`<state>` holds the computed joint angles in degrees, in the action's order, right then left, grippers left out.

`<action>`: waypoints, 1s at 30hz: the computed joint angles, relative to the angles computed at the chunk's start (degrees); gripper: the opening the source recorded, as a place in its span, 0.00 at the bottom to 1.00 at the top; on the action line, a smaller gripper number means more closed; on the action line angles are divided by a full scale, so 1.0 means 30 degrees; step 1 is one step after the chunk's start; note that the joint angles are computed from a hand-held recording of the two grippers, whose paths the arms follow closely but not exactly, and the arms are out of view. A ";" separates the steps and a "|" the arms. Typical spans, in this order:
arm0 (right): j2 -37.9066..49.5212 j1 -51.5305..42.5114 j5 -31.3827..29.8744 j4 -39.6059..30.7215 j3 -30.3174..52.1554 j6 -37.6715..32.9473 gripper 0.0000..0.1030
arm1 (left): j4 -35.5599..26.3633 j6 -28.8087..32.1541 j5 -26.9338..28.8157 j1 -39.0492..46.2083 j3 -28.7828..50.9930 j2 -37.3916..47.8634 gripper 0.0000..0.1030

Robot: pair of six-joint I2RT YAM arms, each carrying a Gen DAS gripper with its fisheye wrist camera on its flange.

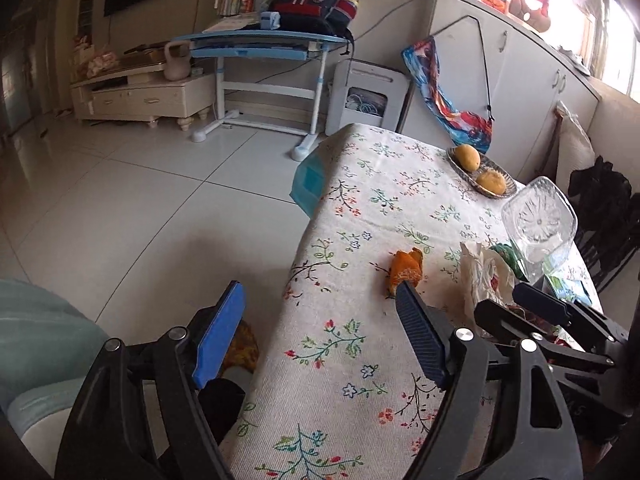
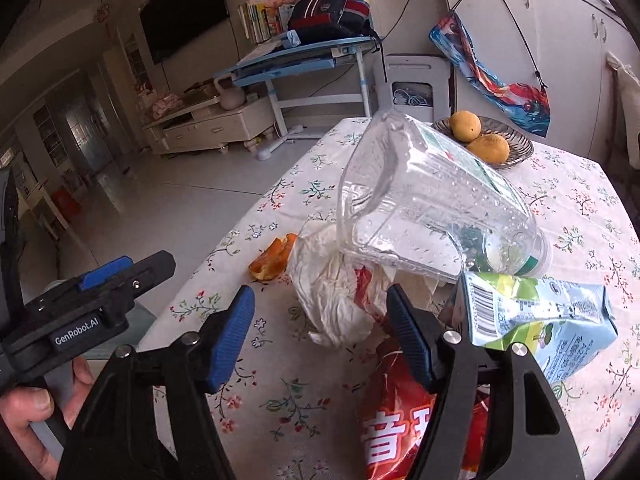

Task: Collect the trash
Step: 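Grasp the small orange peel with the left tool while the right tool grasps the white tissue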

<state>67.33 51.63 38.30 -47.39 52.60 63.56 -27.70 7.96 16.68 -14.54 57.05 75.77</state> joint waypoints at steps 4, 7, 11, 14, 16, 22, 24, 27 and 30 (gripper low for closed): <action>0.1694 -0.0500 -0.0382 -0.0822 0.0816 -0.0965 0.39 | 0.0290 0.0346 -0.0854 -0.1009 0.0271 0.0446 0.72; 0.1551 -0.0306 -0.0177 -0.1056 0.0619 -0.0940 0.26 | 0.0034 0.0534 -0.0822 -0.1278 0.0641 0.1007 0.72; -0.0525 0.0855 0.0347 -0.1132 -0.0269 0.0427 0.24 | -0.0109 0.0960 -0.1058 -0.1986 0.1047 0.1692 0.72; -0.2983 0.1863 0.0480 -0.0396 -0.1371 0.1347 0.24 | 0.0060 0.1323 -0.1281 -0.2688 0.1195 0.2087 0.72; -0.4476 0.2889 0.0981 -0.0493 -0.1941 0.2420 0.24 | 0.0149 0.1450 -0.1547 -0.3213 0.1430 0.2492 0.72; -0.7887 0.5243 0.1565 0.0461 -0.3595 0.4977 0.24 | 0.0487 0.1438 -0.1933 -0.4044 0.1837 0.3426 0.72; -0.8572 0.5736 0.1423 0.1207 -0.4271 0.5478 0.24 | 0.0368 0.1531 -0.1587 -0.4041 0.2111 0.3738 0.60; -0.9167 0.6300 0.1283 0.2305 -0.5189 0.6010 0.24 | -0.0541 0.1769 -0.1134 -0.4060 0.2717 0.4390 0.22; -0.9487 0.6666 0.1370 0.3167 -0.5852 0.6587 0.24 | -0.0556 0.1913 -0.0502 -0.3768 0.2474 0.4150 0.18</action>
<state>38.87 71.63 42.41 -37.89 35.05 83.32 -29.37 13.70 15.17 -25.84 64.47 88.22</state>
